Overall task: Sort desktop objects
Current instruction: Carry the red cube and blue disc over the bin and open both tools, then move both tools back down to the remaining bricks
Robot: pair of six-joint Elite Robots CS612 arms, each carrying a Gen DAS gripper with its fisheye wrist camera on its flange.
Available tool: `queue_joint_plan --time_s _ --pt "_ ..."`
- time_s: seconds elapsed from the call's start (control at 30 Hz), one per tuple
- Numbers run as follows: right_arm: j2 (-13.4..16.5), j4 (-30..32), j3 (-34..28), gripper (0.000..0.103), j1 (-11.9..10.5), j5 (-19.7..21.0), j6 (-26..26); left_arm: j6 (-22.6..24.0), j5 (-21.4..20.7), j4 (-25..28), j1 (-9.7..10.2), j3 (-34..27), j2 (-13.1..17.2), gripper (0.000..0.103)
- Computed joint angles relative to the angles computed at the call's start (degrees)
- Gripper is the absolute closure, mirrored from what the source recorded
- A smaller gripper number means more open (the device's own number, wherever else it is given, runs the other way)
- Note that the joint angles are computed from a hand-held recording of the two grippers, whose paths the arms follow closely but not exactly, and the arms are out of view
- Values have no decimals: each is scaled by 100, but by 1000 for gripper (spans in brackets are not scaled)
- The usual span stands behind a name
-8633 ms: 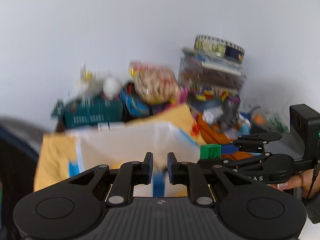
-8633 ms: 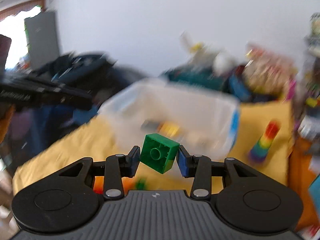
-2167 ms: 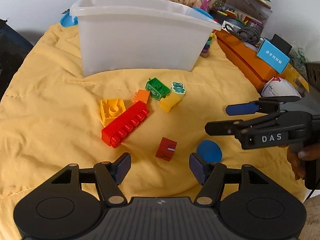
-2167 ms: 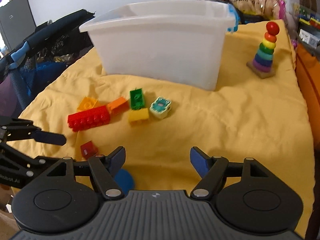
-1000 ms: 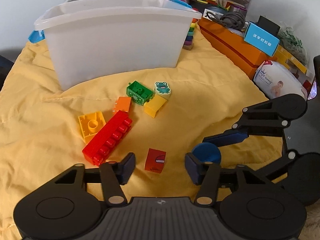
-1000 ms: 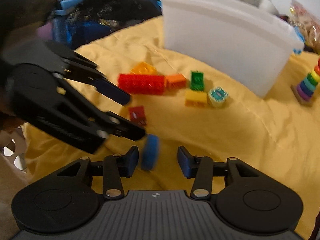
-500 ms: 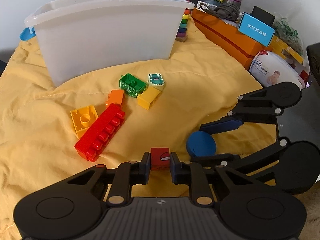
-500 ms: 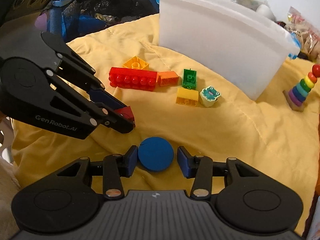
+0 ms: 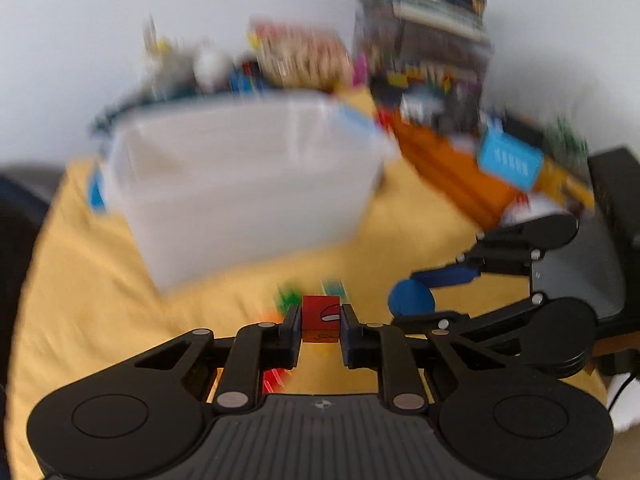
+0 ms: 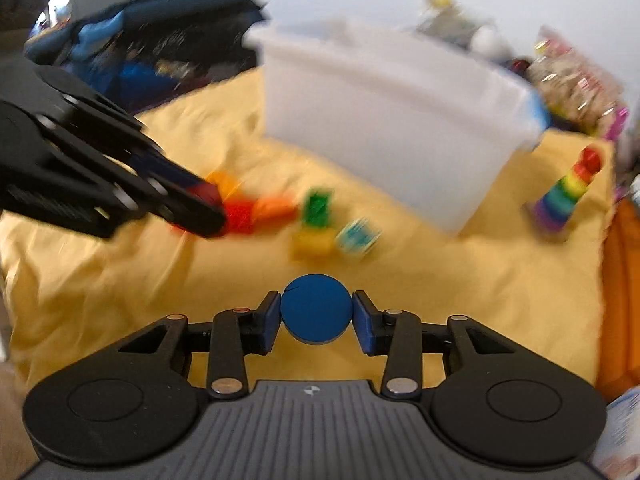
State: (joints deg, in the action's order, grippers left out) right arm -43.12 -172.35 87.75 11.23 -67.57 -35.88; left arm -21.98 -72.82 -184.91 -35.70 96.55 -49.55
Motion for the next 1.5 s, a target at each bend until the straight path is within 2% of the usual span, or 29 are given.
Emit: queue_joint_plan --time_s 0.13,0.23,0.3,0.4,0.53,0.63,0.67,0.7,0.73,0.8,0.87,0.93,1.03,1.07,1.17,1.27,1.33,1.5 --pt "111 -501 -350 61 -17 61 329 350 425 -293 78 -207 -57 81" --pt "274 -974 -729 61 6 -2 785 362 414 -453 199 -456 -7 81" --pt "395 -1068 -1056 61 36 -104 1222 609 570 -448 252 -676 86 81" --pt "601 -926 -1567 61 100 -285 1632 657 689 -382 357 -1038 288 81" --pt "850 -449 -2136 61 167 -461 2207 763 1115 38 443 -1573 643 81" --pt "985 -133 -2361 60 236 -735 2294 400 1012 793 545 -1875 825 80" --pt "1016 -35 -2396 60 243 -767 2294 265 977 1030 560 -1922 852 78" --pt "1030 92 -2417 60 253 -806 2280 197 1062 1027 540 -1904 864 71" --pt "1046 208 -2446 60 262 -848 2287 230 1125 837 513 -1837 863 56" --pt "1034 173 -2394 55 248 -759 2330 324 1151 420 471 -1659 820 39" --pt "989 -97 -2267 48 231 -723 2237 349 1182 183 439 -1507 737 39" --pt "944 -364 -2152 48 215 -717 2197 230 1133 -15 409 -1362 640 38" --pt "841 -627 -1976 47 145 -334 2381 159 924 -389 348 -1041 485 33" --pt "790 -770 -1867 43 116 -179 2411 165 941 -456 301 -903 429 31" --pt "657 -1167 -1505 30 58 85 2233 -26 1085 -398 149 -501 304 30" --pt "501 -1089 -1103 30 -11 449 1861 -391 850 -57 69 -171 214 30" --pt "428 -914 -886 30 -9 360 1657 -508 551 140 55 -20 182 30" --pt "365 -225 -613 30 2 4 1545 -494 217 573 -15 124 161 30"
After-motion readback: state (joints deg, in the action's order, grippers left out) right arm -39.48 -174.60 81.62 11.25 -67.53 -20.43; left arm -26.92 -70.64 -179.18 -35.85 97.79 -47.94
